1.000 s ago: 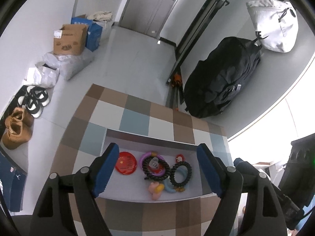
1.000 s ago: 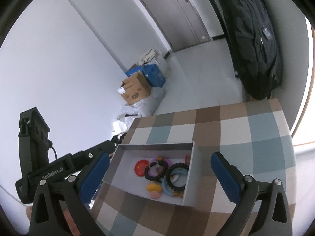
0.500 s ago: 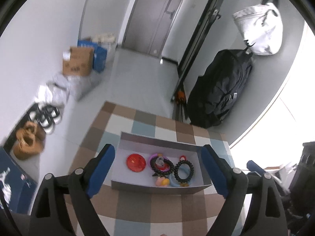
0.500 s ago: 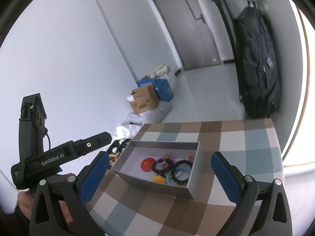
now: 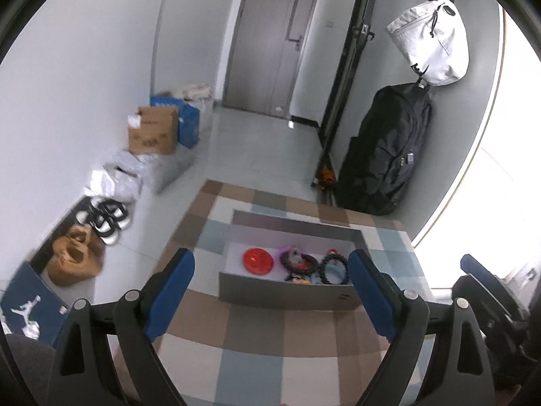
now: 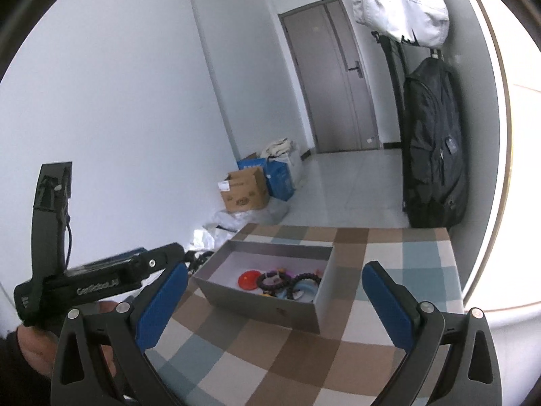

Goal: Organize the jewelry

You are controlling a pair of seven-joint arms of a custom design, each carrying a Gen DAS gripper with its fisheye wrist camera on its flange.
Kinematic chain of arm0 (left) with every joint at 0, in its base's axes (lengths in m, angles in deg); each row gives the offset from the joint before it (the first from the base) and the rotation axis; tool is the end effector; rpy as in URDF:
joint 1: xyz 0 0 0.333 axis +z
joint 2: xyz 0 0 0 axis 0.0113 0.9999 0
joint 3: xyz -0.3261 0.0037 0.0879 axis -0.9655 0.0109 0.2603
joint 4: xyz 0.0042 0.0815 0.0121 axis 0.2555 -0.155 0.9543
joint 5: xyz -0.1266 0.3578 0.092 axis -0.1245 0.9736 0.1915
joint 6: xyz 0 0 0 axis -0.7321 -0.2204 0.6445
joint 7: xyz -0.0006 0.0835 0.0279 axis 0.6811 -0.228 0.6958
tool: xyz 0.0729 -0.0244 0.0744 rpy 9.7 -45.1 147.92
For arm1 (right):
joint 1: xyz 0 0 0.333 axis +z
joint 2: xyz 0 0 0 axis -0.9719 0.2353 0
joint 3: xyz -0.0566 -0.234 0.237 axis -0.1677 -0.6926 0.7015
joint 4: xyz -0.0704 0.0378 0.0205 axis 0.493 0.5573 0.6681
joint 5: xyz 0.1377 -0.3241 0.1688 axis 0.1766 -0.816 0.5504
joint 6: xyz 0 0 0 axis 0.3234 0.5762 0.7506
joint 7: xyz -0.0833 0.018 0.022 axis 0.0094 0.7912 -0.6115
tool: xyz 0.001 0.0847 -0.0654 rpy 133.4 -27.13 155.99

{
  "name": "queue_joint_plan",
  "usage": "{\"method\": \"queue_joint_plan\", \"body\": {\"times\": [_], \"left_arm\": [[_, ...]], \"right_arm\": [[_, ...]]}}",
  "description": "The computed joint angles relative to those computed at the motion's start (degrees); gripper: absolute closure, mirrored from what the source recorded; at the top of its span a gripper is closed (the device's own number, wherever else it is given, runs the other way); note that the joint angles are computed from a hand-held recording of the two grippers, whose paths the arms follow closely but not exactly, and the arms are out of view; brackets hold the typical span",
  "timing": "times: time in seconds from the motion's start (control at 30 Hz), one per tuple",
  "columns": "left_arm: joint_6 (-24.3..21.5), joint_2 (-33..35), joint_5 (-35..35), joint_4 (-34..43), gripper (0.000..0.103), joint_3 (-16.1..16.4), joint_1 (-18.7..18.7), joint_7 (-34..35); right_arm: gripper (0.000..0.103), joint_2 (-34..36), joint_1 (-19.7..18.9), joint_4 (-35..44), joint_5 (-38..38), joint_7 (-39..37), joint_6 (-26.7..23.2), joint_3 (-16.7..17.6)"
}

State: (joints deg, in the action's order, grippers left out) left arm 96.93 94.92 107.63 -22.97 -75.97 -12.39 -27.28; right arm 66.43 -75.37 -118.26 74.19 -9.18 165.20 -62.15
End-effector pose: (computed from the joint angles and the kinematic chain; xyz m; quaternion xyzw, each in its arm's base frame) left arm 0.6685 -0.1581 0.4740 -0.6781 0.5689 -0.3775 0.2722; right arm 0.6967 0.0595 0.4658 -0.6881 0.4812 -0.1575 0.5198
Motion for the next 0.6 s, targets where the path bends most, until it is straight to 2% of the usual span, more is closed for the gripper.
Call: {"method": "queue_joint_plan", "body": {"times": [0.07, 0.13, 0.23, 0.37, 0.43, 0.6], "left_arm": [[-0.51, 0.16, 4.76, 0.58, 0.014, 4.58, -3.82, -5.25], [-1.16, 0.01, 6.18, 0.31, 0.014, 4.07, -3.36, -6.88], [-1.46, 0.06, 11.78, 0.62, 0.014, 5.32, -4.36, -11.74], [-1.89, 0.74, 10.62, 1.47, 0.014, 1.06, -0.83, -9.23], [-3.01, 0.79, 11.03, 1.67, 0.014, 1.16, -1.1, -10.04], [-4.09, 1.07, 8.4, 1.77, 0.014, -1.41, 0.5, -6.62]], "right_arm": [[0.0, -0.36, -0.05, -1.02, 1.22, -1.84, 0.56, 0.1], [0.0, -0.17, 0.23, -1.21, -0.28, 0.12, 0.41, -0.29], [0.0, 0.1, 0.05, -1.02, -0.13, -0.06, 0.07, -0.18], [0.0, 0.79, 0.06, -0.4, -0.86, 0.49, 0.33, -0.13], [0.0, 1.16, -0.12, 0.05, -0.94, 1.14, 0.42, -0.03], [0.0, 1.56, -0.39, 0.32, -2.38, 3.91, 0.15, 0.07]]}}
